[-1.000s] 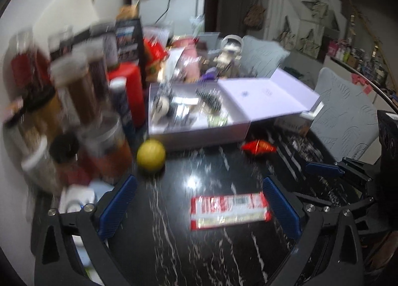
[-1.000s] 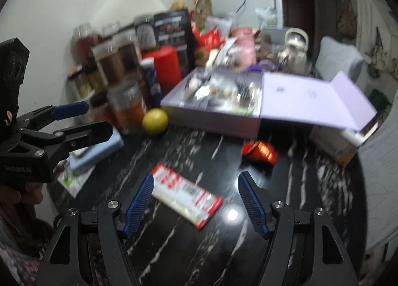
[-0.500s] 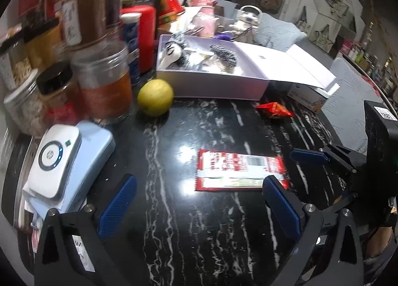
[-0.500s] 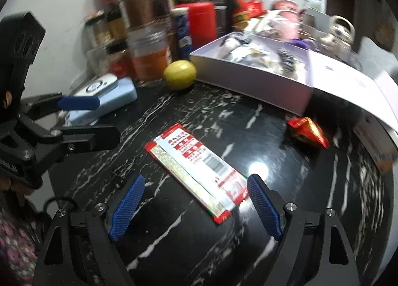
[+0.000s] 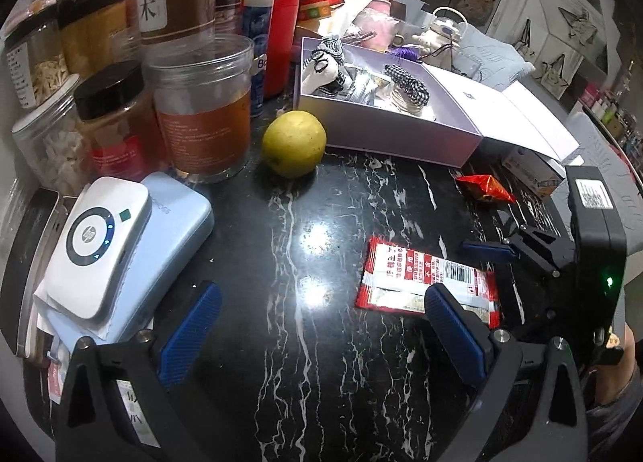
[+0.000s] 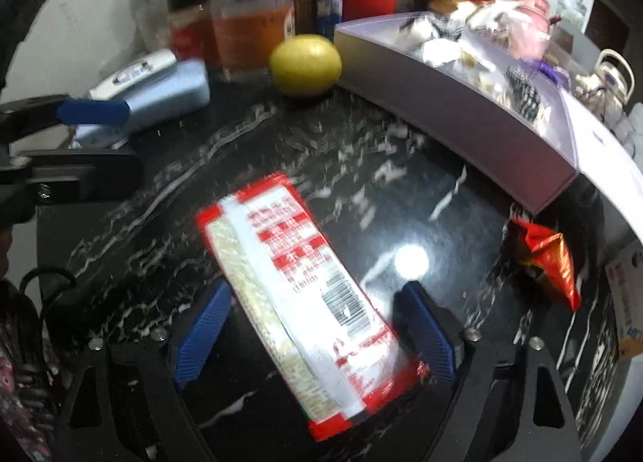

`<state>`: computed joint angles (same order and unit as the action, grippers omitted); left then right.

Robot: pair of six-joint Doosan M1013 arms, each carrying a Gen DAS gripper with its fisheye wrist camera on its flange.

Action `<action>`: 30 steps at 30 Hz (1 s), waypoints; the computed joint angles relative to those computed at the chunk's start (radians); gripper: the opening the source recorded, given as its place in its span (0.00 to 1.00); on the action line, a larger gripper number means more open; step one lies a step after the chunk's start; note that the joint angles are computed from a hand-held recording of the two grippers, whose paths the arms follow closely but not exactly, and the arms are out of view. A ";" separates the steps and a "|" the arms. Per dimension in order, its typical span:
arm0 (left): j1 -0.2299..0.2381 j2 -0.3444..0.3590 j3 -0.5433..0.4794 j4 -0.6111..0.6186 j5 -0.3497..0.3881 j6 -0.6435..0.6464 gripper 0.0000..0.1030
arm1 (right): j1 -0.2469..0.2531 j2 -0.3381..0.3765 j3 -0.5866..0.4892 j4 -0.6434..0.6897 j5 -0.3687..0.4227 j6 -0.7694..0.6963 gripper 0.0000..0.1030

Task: Organize soft objects
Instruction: 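Grasp the red-and-white snack packet on the table with the right gripper and lift, then grasp the small red foil packet on the table with the left gripper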

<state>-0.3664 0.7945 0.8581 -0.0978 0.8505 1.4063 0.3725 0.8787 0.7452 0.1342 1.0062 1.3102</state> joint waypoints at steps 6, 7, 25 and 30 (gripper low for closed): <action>-0.004 0.013 -0.026 -0.007 0.013 0.013 1.00 | 0.008 -0.015 0.017 -0.020 0.002 -0.004 0.47; -0.006 0.014 -0.029 -0.004 0.012 0.017 1.00 | 0.010 -0.027 0.042 -0.030 -0.028 0.001 0.46; -0.064 0.108 -0.206 -0.151 0.098 0.226 1.00 | -0.063 -0.264 0.433 -0.140 -0.305 0.530 0.44; -0.078 0.183 -0.346 -0.194 0.197 0.266 1.00 | -0.080 -0.290 0.476 -0.203 -0.328 0.650 0.44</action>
